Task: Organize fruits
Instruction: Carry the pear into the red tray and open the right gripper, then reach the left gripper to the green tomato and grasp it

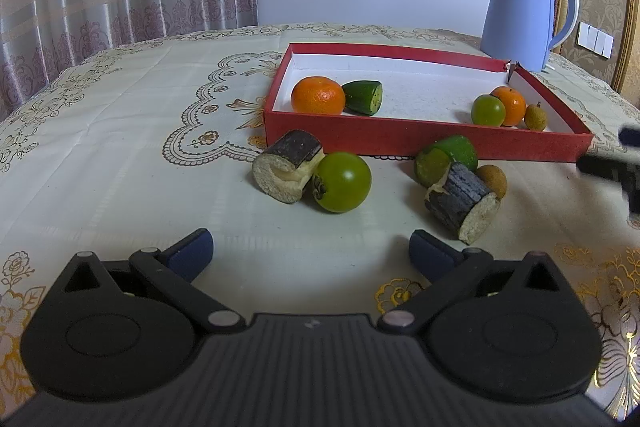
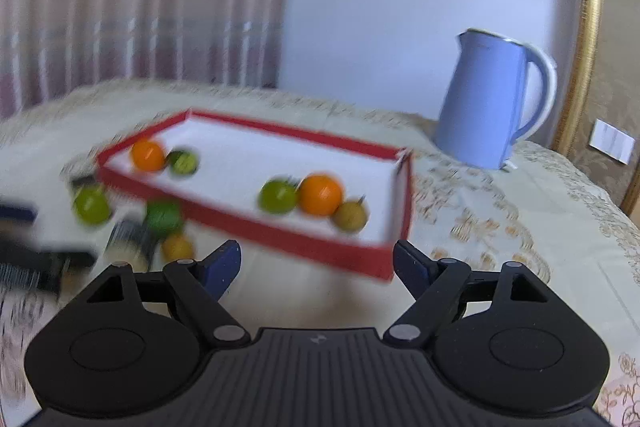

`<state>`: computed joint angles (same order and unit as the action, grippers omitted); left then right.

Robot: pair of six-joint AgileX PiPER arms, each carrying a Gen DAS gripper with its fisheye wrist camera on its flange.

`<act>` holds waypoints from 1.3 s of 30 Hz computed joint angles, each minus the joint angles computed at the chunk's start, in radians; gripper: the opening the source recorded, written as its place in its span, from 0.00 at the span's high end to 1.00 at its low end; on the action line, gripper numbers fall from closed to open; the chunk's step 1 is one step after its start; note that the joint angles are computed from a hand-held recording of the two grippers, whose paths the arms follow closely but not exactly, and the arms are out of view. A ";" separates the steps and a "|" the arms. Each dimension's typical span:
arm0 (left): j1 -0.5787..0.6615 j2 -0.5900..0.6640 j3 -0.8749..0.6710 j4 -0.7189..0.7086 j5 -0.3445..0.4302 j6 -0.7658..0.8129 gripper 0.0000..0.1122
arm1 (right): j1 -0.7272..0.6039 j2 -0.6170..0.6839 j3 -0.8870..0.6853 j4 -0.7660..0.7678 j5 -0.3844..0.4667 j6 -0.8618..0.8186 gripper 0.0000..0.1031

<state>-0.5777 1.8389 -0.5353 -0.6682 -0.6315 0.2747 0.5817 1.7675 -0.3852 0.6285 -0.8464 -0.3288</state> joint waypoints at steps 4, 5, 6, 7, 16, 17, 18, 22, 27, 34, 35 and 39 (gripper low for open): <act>0.000 0.000 0.000 0.000 0.000 0.000 0.08 | 0.003 0.050 -0.016 0.009 0.038 0.003 0.19; 0.000 0.000 0.000 0.000 0.000 0.000 0.08 | -0.010 0.061 -0.029 0.006 0.053 0.010 0.19; 0.000 0.000 0.000 0.000 0.000 0.000 0.08 | -0.022 0.073 -0.044 0.006 0.068 0.022 0.19; 0.000 0.000 0.000 0.000 0.000 0.000 0.08 | -0.060 0.071 -0.063 -0.033 0.115 0.050 0.18; -0.003 -0.004 0.013 0.012 -0.020 -0.025 0.08 | -0.194 0.079 -0.069 -0.245 0.163 0.310 0.09; -0.005 -0.004 0.009 0.000 -0.016 -0.014 0.08 | -0.195 0.078 -0.068 -0.250 0.162 0.314 0.09; -0.010 -0.003 0.009 -0.013 -0.023 -0.008 0.08 | -0.197 0.079 -0.067 -0.251 0.161 0.314 0.09; -0.014 -0.006 0.001 -0.044 -0.033 0.013 0.08 | -0.197 0.080 -0.067 -0.254 0.161 0.317 0.08; 0.032 -0.032 -0.015 -0.004 0.005 0.010 0.08 | -0.196 0.080 -0.067 -0.253 0.160 0.316 0.08; 0.108 -0.080 0.011 0.263 0.059 -0.208 0.08 | -0.196 0.081 -0.067 -0.252 0.159 0.316 0.08; 0.105 -0.080 0.012 0.294 0.060 -0.228 0.08 | -0.196 0.081 -0.068 -0.251 0.160 0.315 0.08; 0.071 -0.065 0.012 0.314 0.034 -0.216 0.19 | -0.196 0.081 -0.067 -0.251 0.159 0.315 0.08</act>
<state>-0.5065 1.7739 -0.5237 -0.3542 -0.5980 0.0591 0.3856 1.8485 -0.4522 0.3773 -0.6872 -0.0142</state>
